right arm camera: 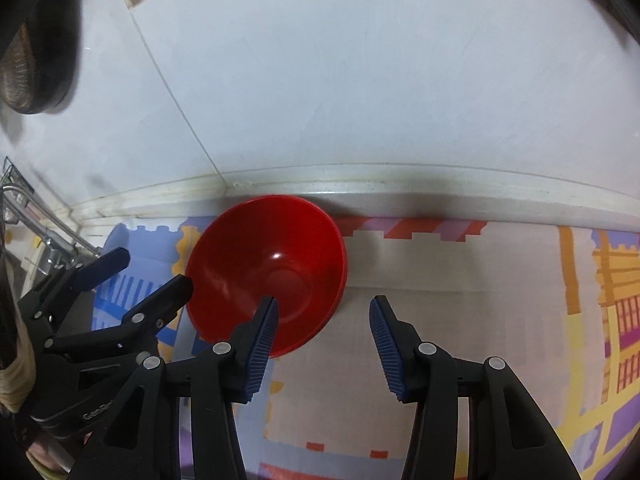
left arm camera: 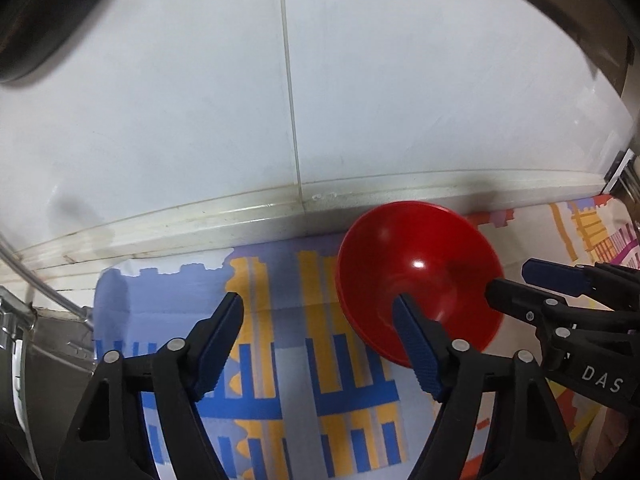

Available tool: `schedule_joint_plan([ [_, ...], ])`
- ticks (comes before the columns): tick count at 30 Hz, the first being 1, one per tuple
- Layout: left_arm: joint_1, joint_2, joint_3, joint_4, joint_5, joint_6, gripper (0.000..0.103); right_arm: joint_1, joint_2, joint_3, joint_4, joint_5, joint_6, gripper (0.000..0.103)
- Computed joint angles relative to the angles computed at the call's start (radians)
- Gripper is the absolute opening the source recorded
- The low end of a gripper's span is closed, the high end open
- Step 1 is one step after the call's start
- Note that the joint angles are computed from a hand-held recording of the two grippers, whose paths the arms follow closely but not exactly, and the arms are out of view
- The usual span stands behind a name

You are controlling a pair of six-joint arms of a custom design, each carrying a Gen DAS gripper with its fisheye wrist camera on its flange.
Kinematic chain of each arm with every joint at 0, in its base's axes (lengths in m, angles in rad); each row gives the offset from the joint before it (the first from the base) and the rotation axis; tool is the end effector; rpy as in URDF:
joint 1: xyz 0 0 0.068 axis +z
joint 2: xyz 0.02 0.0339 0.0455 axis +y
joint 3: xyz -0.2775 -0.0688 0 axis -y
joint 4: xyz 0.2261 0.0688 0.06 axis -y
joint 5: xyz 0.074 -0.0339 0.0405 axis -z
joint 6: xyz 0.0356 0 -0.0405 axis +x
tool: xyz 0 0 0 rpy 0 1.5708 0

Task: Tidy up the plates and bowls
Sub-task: 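Move both grippers to the rim of the red-and-black bowl, then close both grippers on the rim of the red-and-black bowl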

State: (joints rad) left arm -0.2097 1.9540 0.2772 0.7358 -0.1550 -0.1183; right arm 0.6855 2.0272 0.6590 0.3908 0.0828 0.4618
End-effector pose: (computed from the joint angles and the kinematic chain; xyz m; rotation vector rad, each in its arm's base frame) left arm 0.2200 -0.0412 0.0515 0.0509 2.4960 0.0585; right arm 0.2401 0.1926 0.0624 -0.2554 2.5666 0.3382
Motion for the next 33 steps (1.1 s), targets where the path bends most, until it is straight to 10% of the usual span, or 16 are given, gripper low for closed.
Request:
schedule_joint_plan([
  [19,0.035,0.124,0.166,-0.132,0.125,0.006,0.014,-0.043,0.094,0.117,-0.072,-0.055,-0.027,0.016],
  [33,0.036,0.067,0.138,-0.166,0.129,-0.056,0.012,-0.069,0.065,0.115,-0.097,-0.088,-0.002,0.014],
])
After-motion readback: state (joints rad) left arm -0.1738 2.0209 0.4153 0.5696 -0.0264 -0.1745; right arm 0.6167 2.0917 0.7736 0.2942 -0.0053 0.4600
